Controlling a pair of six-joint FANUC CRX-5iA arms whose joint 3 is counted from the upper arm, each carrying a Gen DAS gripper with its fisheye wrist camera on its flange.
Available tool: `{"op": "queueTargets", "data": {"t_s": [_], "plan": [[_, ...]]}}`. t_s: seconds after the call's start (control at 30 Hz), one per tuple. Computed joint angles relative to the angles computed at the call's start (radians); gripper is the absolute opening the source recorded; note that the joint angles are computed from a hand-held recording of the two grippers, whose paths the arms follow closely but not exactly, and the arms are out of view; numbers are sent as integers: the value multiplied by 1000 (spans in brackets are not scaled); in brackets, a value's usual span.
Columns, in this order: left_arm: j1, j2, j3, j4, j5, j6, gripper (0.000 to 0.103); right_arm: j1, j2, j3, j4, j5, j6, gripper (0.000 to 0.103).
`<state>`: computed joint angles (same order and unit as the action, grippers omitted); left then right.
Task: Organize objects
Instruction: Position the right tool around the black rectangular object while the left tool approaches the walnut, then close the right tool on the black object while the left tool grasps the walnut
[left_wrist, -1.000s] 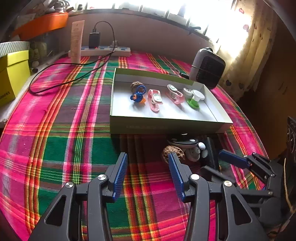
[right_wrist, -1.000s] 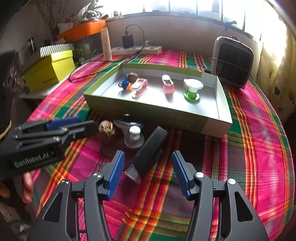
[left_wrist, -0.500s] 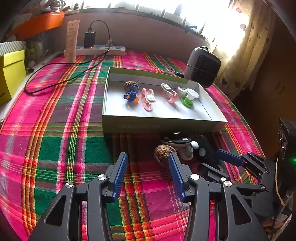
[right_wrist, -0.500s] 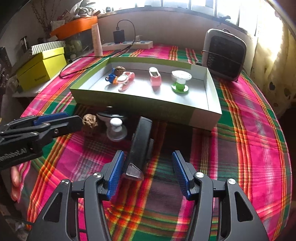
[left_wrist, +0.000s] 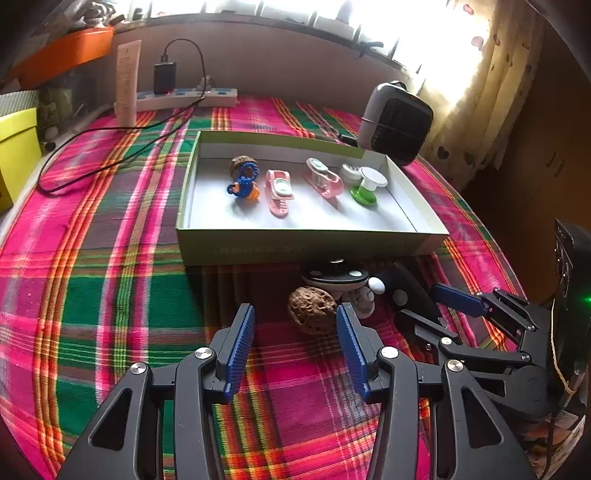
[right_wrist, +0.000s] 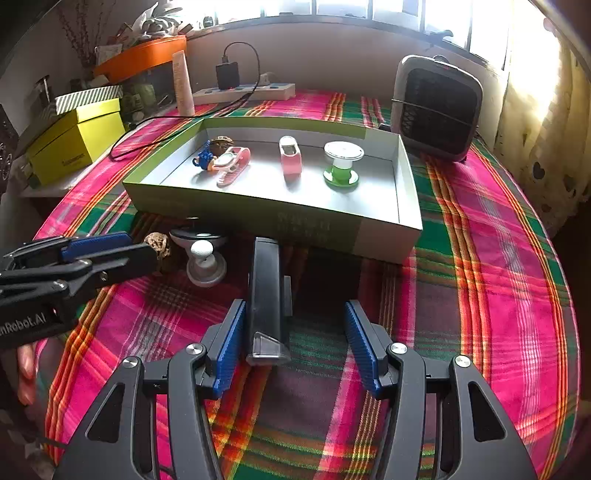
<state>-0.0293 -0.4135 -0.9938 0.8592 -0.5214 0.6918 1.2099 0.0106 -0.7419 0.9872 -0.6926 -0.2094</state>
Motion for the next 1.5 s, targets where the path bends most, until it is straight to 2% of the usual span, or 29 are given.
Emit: {"op": "queueTargets", "data": {"t_s": [0.33,0.63,0.93,1.07,1.3,1.5], "plan": [[-24,39,32,-70,27,63,45,-13,0,0,6,22,17,54],[4,32,34,-97,28,88,45,-21,-4,-6,20,38,10,54],[0,40,43,-128,50,110,45,-25,-7,-11,31,49,2,46],[-1,44,47,-129,53,112,45,-27,-7,-11,37,54,2,36],[-4,50,49,-120,62,110,44,-28,-7,-12,41,60,4,33],[1,50,44,-117,77,118,32,-29,-9,-16,46,65,-5,33]]}}
